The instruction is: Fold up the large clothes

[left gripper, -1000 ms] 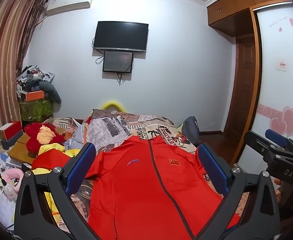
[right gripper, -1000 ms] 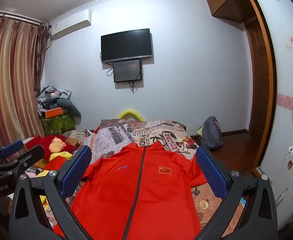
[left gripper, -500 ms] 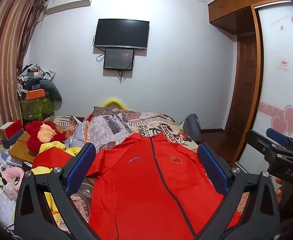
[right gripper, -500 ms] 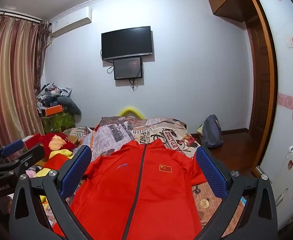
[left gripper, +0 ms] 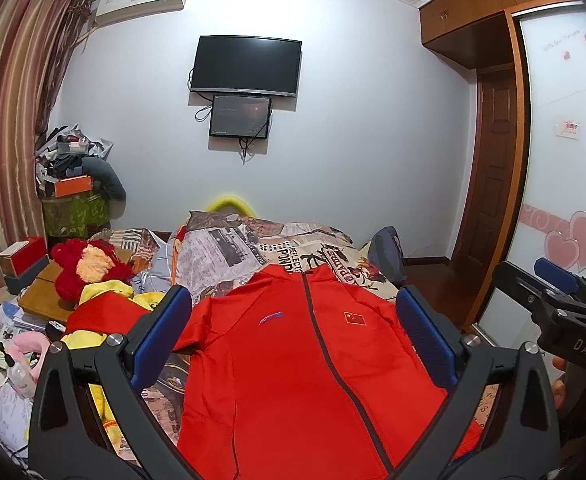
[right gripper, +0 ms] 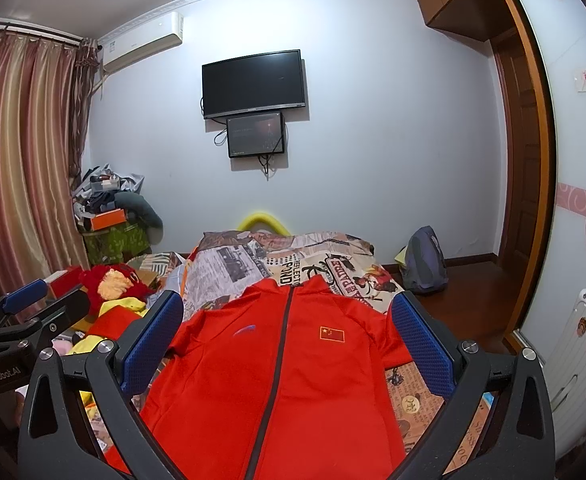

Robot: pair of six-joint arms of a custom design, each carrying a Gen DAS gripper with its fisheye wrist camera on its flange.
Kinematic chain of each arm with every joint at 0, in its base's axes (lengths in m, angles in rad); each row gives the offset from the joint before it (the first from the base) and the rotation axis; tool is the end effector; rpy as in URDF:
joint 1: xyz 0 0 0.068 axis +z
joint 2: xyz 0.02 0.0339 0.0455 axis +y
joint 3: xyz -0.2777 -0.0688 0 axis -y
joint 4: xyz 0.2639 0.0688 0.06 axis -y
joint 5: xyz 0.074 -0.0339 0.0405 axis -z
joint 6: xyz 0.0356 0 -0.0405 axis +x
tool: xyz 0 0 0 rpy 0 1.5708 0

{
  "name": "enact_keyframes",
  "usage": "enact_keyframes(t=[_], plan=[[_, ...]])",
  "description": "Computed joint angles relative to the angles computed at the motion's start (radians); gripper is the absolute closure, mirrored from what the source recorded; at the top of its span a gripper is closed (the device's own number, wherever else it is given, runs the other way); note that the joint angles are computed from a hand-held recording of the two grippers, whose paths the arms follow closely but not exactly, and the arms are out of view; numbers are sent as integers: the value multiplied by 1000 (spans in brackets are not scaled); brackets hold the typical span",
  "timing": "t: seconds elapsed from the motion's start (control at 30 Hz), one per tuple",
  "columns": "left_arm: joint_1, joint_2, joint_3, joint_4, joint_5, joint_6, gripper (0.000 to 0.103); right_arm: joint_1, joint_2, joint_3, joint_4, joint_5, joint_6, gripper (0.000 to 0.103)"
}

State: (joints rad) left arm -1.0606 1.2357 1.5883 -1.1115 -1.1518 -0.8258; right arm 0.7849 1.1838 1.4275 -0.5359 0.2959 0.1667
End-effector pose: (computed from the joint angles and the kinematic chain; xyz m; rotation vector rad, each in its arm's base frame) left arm 0.1357 -0.1759 0.4623 -0.2859 1.8328 0.0596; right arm 0.1915 0.1766 0.4614 -0.3688 1.8309 0.3862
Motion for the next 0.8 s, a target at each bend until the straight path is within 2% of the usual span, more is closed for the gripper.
enact_keyframes(t=[0.8], plan=[[15, -10, -19, 5, 10, -2, 0, 0, -2, -11, 4, -3, 3, 0]])
